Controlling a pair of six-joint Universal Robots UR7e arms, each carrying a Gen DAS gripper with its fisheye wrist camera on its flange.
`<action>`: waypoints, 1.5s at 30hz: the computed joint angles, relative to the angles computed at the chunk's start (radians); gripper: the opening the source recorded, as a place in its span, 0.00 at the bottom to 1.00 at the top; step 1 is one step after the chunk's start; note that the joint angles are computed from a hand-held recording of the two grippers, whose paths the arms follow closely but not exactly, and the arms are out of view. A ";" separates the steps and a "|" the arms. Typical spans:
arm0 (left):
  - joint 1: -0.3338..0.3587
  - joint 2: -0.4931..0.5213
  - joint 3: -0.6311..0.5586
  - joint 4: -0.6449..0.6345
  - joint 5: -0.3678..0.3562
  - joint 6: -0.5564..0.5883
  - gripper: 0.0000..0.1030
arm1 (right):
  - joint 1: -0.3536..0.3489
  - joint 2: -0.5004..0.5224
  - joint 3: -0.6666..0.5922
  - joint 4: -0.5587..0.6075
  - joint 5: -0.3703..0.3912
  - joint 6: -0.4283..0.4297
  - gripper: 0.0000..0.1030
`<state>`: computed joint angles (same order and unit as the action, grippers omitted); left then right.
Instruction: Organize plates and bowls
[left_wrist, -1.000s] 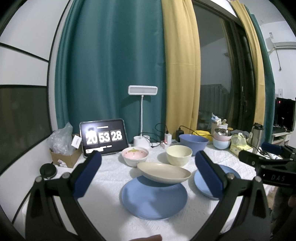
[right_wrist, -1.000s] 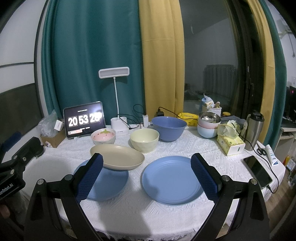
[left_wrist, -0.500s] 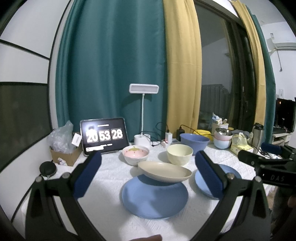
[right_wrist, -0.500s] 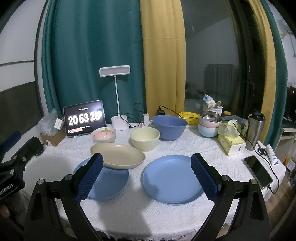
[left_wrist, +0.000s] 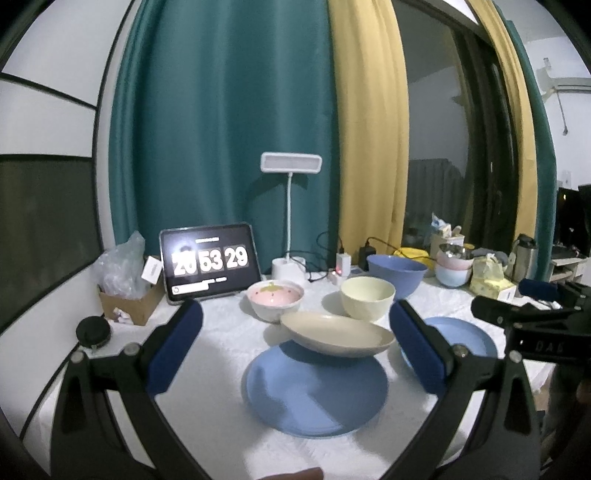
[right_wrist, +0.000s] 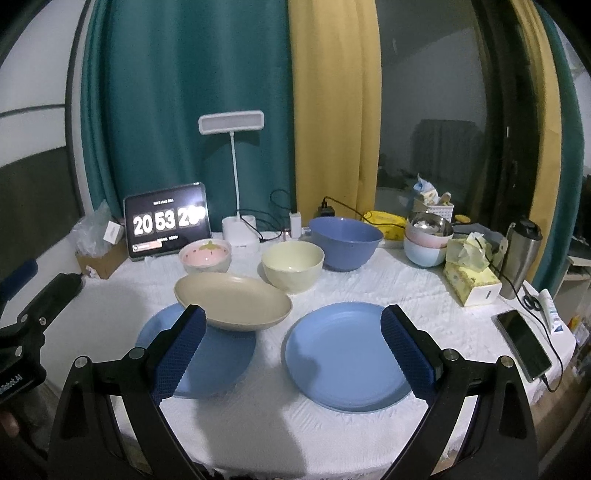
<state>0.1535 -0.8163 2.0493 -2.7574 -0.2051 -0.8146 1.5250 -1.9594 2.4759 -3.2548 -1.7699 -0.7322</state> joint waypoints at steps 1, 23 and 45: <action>0.007 0.002 -0.002 0.001 -0.001 0.001 0.99 | 0.001 0.013 -0.006 0.000 -0.006 0.001 0.95; 0.127 0.044 -0.096 0.089 -0.090 -0.003 0.99 | -0.032 0.190 -0.132 0.040 -0.011 0.038 0.95; 0.286 0.140 -0.279 0.075 -0.202 0.165 0.98 | -0.057 0.377 -0.309 0.139 -0.032 0.088 0.95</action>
